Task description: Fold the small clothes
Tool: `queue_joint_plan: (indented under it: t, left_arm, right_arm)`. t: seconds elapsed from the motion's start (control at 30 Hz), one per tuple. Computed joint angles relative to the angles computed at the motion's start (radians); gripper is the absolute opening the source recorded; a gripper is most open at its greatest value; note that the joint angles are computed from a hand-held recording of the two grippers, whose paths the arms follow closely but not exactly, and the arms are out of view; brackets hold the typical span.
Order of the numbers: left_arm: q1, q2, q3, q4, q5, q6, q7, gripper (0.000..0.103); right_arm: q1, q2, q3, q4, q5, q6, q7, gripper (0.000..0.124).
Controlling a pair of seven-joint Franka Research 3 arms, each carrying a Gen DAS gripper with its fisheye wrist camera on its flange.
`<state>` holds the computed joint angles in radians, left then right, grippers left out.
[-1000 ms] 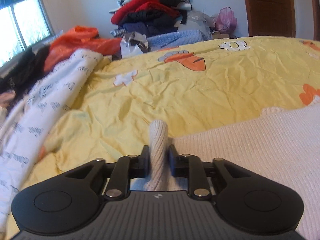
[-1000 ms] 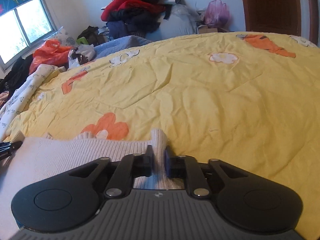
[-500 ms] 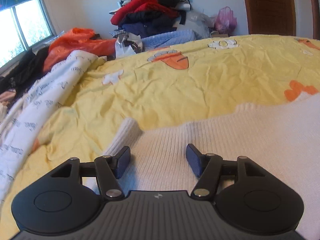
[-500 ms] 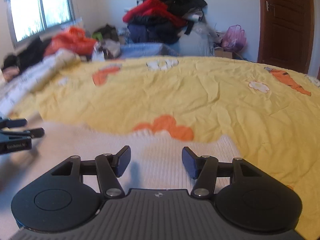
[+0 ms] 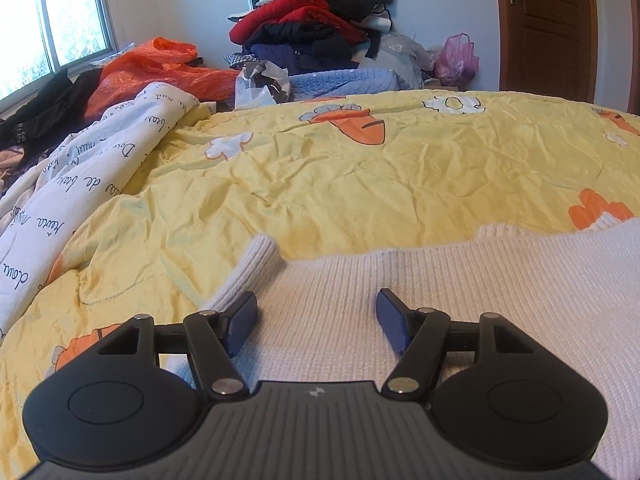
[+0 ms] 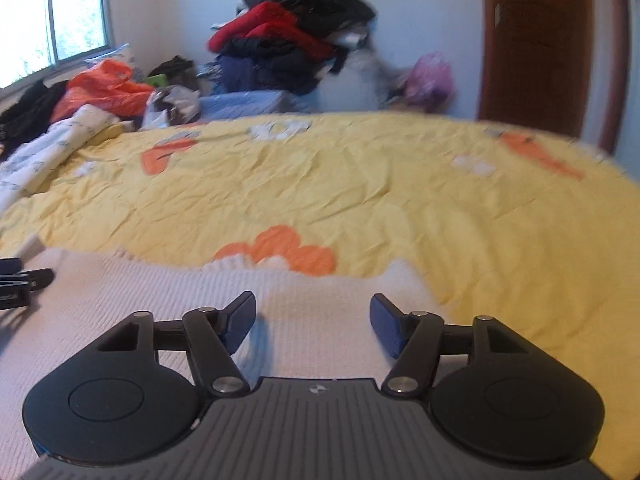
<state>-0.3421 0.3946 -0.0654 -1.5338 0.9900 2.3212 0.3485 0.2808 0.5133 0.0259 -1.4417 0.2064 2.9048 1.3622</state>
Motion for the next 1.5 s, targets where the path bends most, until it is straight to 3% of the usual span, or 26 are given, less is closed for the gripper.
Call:
queue_joint_plan:
  t: [0.07, 0.13, 0.23, 0.27, 0.4, 0.57, 0.67, 0.77, 0.9, 1.03, 1.1, 1.23, 1.3, 1.4, 1.5]
  left_arm:
    - [0.000, 0.000, 0.000, 0.000, -0.001, 0.001, -0.001, 0.067]
    - [0.000, 0.000, 0.000, 0.001, 0.000, 0.000, 0.000, 0.067]
    - [-0.001, 0.000, 0.001, 0.000, 0.001, -0.001, -0.001, 0.067]
    - [-0.001, 0.000, 0.001, 0.000, 0.002, -0.001, -0.002, 0.067]
    - [0.000, 0.000, 0.001, -0.002, 0.003, 0.002, -0.004, 0.067]
    - [0.001, -0.001, 0.001, -0.003, 0.004, 0.002, -0.004, 0.067]
    - [0.001, -0.001, 0.001, -0.003, 0.004, 0.004, -0.006, 0.067]
    - [0.002, -0.001, 0.001, -0.003, 0.002, 0.006, -0.007, 0.067]
    - [0.001, 0.000, 0.001, -0.002, 0.004, 0.005, -0.007, 0.067]
    - [0.003, -0.003, 0.001, -0.007, 0.003, 0.009, -0.009, 0.067]
    - [0.005, -0.001, 0.001, -0.007, 0.001, 0.016, -0.015, 0.067]
    - [0.016, -0.006, 0.001, -0.017, -0.013, 0.047, -0.028, 0.068]
    - [0.016, -0.009, 0.002, -0.024, -0.010, 0.055, -0.036, 0.068]
    - [0.018, -0.013, 0.003, -0.031, -0.007, 0.065, -0.047, 0.068]
    - [0.019, -0.016, 0.002, -0.035, -0.006, 0.065, -0.049, 0.068]
  right_arm:
    - [-0.028, -0.034, 0.057, -0.037, 0.114, 0.013, -0.170, 0.070]
    - [-0.065, -0.037, 0.113, -0.028, 0.088, -0.032, -0.213, 0.071]
    - [0.013, 0.010, 0.018, 0.028, -0.017, -0.092, -0.164, 0.075]
    - [0.010, 0.028, 0.016, 0.041, -0.019, -0.107, -0.143, 0.081]
    - [-0.064, 0.040, 0.095, 0.070, 0.122, -0.143, -0.187, 0.083]
    - [-0.029, 0.031, 0.055, 0.059, 0.099, -0.140, -0.175, 0.084]
    - [0.024, 0.009, 0.001, 0.043, 0.026, -0.123, -0.103, 0.082]
    - [-0.035, -0.013, 0.113, 0.033, 0.120, -0.104, -0.205, 0.083]
    - [-0.004, 0.043, 0.137, 0.147, 0.147, -0.187, -0.250, 0.083]
    - [0.079, 0.172, 0.064, 0.348, 0.064, -0.338, -0.150, 0.084]
    - [0.095, 0.200, 0.051, 0.358, 0.033, -0.322, -0.138, 0.093]
    - [0.096, 0.275, 0.043, 0.489, 0.011, -0.392, -0.101, 0.097]
    - [0.094, 0.255, 0.043, 0.454, 0.012, -0.359, -0.088, 0.092]
    - [0.057, 0.125, 0.071, 0.252, 0.059, -0.265, -0.103, 0.087]
    - [-0.019, -0.018, 0.129, 0.037, 0.150, -0.172, -0.230, 0.088]
